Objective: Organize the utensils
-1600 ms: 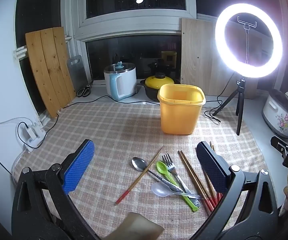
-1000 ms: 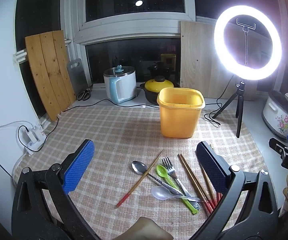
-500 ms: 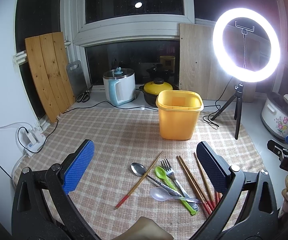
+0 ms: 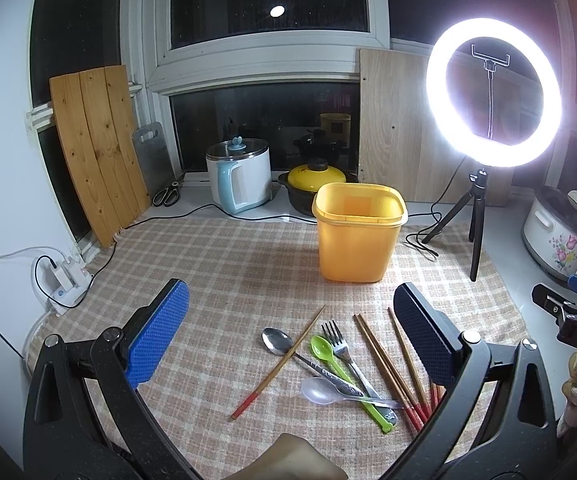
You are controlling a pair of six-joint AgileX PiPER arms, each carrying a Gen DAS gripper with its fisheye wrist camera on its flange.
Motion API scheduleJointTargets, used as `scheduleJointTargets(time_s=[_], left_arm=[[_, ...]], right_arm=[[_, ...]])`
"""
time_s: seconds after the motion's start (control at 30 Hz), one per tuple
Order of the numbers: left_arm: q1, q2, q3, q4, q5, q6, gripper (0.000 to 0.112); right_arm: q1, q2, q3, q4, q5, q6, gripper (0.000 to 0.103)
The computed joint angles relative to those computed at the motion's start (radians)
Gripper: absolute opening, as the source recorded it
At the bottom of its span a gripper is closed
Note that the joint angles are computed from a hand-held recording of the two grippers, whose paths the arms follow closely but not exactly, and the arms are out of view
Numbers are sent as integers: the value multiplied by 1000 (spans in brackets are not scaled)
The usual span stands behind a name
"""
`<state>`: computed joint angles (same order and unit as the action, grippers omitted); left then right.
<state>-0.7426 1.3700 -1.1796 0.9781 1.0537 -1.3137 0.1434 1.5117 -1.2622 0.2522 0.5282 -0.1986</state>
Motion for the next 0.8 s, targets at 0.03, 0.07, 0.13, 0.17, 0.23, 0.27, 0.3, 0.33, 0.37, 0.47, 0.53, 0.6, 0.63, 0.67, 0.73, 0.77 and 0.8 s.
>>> scheduleJointTargets(time_s=[0.03,0.07,0.13,0.17,0.23,0.27,0.3,0.33,0.37,0.47,0.53,0.6,0.63,0.67,0.73,0.77,0.8], left_arm=[[-1,0,-2,-1,2,2,103],[-2,0,-3,-1,3,2,103],[-3,-1,-1,1,2,-1,103],[-1,2,-8,-2,2,5,103],[5,9,-22,-9,0,18,103],[5,10,-22,-8,0,17,103],[5,14,-28,-9,1,20,103],[5,14,-28,-9,1,21,103],[8,19,-33,-9,-1,25,103],[10,31,-38,-2,-9,21,103],[14,38,-42,-1,-15,21,103],[11,34,-35,2,-15,14,103],[10,34,-34,2,-15,13,103],[12,30,-25,2,-21,8,103],[10,30,-23,4,-21,5,103],[11,29,-22,3,-22,5,103],[11,30,-22,2,-23,6,103]], right_arm=[[0,2,-2,1,1,-1,102],[0,3,-3,3,2,-3,102],[-1,5,-4,3,3,-4,102],[-1,5,-5,4,4,-5,102],[1,6,-4,3,3,-3,102],[2,6,-3,2,3,-1,102],[2,5,-2,1,3,0,102],[2,10,-6,0,6,3,102],[2,12,-8,1,8,2,102],[3,13,-7,-2,9,6,102],[5,14,-11,-6,11,12,102],[5,16,-13,-9,13,16,102],[6,15,-12,-11,12,18,102],[5,18,-15,-12,14,19,102],[7,19,-15,-17,14,25,102],[5,23,-19,-15,17,23,102],[6,24,-19,-17,18,25,102]])
